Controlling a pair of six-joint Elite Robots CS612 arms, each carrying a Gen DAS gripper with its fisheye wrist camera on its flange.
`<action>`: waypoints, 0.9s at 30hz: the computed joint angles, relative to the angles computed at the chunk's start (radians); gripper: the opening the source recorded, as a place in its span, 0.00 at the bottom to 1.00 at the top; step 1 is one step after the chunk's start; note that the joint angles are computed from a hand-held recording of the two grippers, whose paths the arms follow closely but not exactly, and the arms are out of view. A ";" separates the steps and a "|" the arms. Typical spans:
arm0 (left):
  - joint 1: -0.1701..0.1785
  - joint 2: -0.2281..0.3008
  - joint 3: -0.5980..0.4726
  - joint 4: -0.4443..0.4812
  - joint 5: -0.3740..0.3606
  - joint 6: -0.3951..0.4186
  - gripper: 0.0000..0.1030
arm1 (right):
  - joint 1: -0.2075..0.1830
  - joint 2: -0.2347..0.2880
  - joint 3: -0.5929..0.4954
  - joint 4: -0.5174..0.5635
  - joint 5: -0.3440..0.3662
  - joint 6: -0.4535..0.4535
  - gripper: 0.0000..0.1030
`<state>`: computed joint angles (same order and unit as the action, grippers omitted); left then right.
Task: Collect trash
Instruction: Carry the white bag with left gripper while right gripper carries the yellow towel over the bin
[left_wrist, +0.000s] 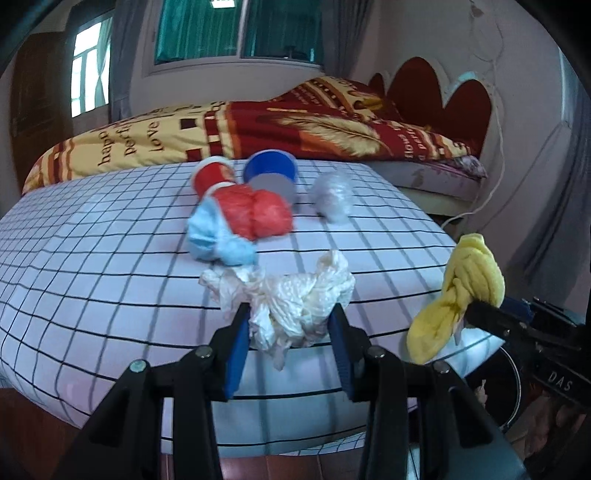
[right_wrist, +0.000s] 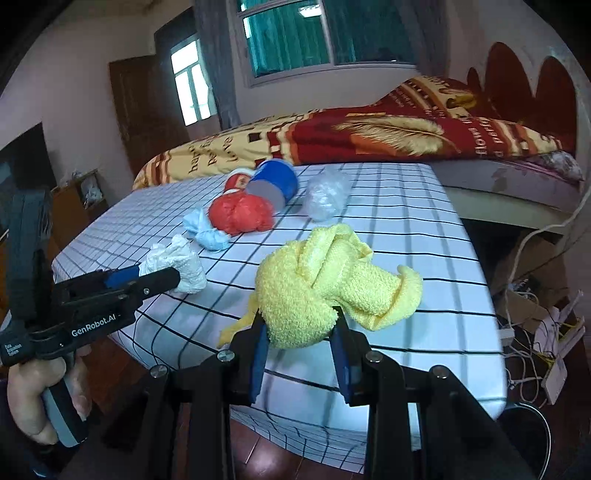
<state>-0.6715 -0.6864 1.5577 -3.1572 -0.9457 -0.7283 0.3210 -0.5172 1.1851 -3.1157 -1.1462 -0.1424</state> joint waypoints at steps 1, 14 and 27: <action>-0.003 0.004 -0.010 -0.001 -0.002 0.007 0.41 | -0.007 -0.007 0.011 -0.013 -0.004 0.008 0.33; -0.045 0.091 -0.200 -0.047 -0.156 0.225 0.41 | -0.142 -0.108 0.180 -0.179 -0.168 0.151 0.33; -0.093 0.205 -0.428 0.044 -0.423 0.362 0.41 | -0.235 -0.161 0.329 -0.102 -0.271 0.087 0.33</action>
<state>-0.7644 -0.4816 1.1297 -3.1128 -1.3684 -0.3660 0.0861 -0.6784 1.5142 -3.2175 -1.4174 -0.0557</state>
